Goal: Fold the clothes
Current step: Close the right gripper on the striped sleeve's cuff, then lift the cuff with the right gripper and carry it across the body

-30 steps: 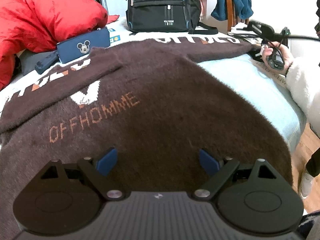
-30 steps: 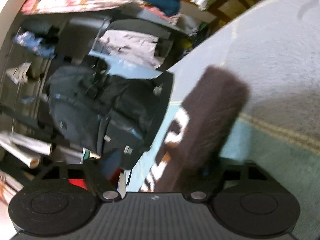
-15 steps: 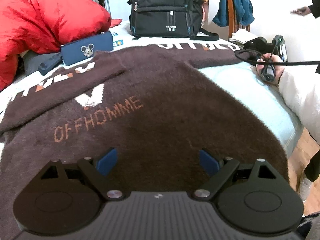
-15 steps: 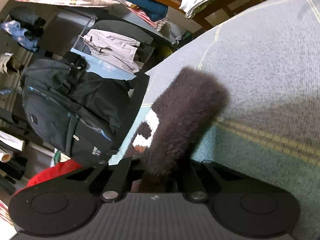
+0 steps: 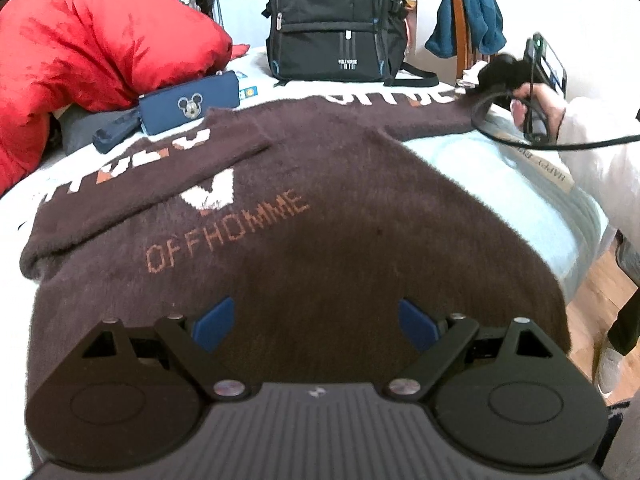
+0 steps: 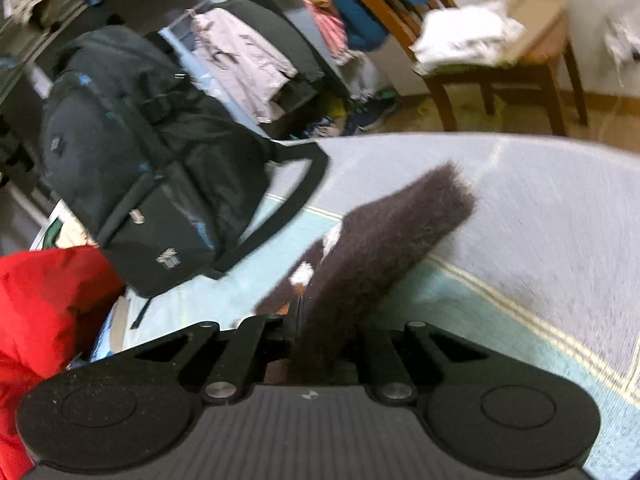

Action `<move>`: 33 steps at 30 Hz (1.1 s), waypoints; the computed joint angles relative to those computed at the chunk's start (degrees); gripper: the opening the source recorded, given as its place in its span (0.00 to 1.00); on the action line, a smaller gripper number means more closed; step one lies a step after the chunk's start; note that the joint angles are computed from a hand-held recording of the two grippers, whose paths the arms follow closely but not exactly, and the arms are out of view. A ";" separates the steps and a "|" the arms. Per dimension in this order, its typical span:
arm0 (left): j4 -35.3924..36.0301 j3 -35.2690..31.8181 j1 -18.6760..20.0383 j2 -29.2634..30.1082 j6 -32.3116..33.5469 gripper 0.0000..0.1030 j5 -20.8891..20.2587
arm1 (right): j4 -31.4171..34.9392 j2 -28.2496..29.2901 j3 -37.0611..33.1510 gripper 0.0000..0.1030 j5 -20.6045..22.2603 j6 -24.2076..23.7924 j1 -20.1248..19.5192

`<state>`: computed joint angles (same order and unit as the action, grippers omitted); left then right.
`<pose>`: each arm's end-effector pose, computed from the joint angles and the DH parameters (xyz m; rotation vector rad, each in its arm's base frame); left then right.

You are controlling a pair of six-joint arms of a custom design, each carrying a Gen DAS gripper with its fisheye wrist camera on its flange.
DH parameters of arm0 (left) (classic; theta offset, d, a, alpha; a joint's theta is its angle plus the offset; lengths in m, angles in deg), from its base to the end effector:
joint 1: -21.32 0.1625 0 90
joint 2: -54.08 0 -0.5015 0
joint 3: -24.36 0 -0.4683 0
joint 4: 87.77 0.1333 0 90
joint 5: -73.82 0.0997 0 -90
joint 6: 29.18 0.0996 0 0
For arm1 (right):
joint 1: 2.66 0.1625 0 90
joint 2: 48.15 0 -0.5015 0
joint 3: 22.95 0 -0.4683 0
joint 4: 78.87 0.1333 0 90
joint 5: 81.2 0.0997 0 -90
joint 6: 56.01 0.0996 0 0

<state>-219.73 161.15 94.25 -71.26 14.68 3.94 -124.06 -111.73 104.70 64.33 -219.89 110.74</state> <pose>0.0714 -0.3381 0.4487 1.2199 2.3241 -0.5878 0.2253 -0.3917 0.0779 -0.6339 -2.0756 1.7280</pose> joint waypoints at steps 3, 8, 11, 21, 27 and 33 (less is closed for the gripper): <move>0.26 -0.32 0.65 -0.15 -0.05 0.87 -0.06 | 1.46 0.61 -1.89 0.11 0.41 -3.53 2.05; 0.26 -1.03 1.87 -0.46 0.18 0.87 -0.54 | 5.47 2.92 -6.42 0.11 1.70 -8.31 5.41; 0.47 -1.55 2.60 -0.64 0.53 0.87 -1.00 | 8.23 4.93 -9.32 0.11 2.22 -10.02 7.02; 1.45 -3.47 4.84 -0.93 1.71 0.87 -1.29 | 17.68 12.33 -18.82 0.11 2.24 -12.45 10.45; 1.28 -3.92 5.64 -1.36 1.96 0.87 -1.86 | 21.86 15.48 -23.10 0.11 1.37 -13.71 12.32; 1.29 -4.22 6.25 -1.34 2.31 0.87 -2.07 | 26.34 18.25 -27.03 0.11 -0.33 -13.94 13.31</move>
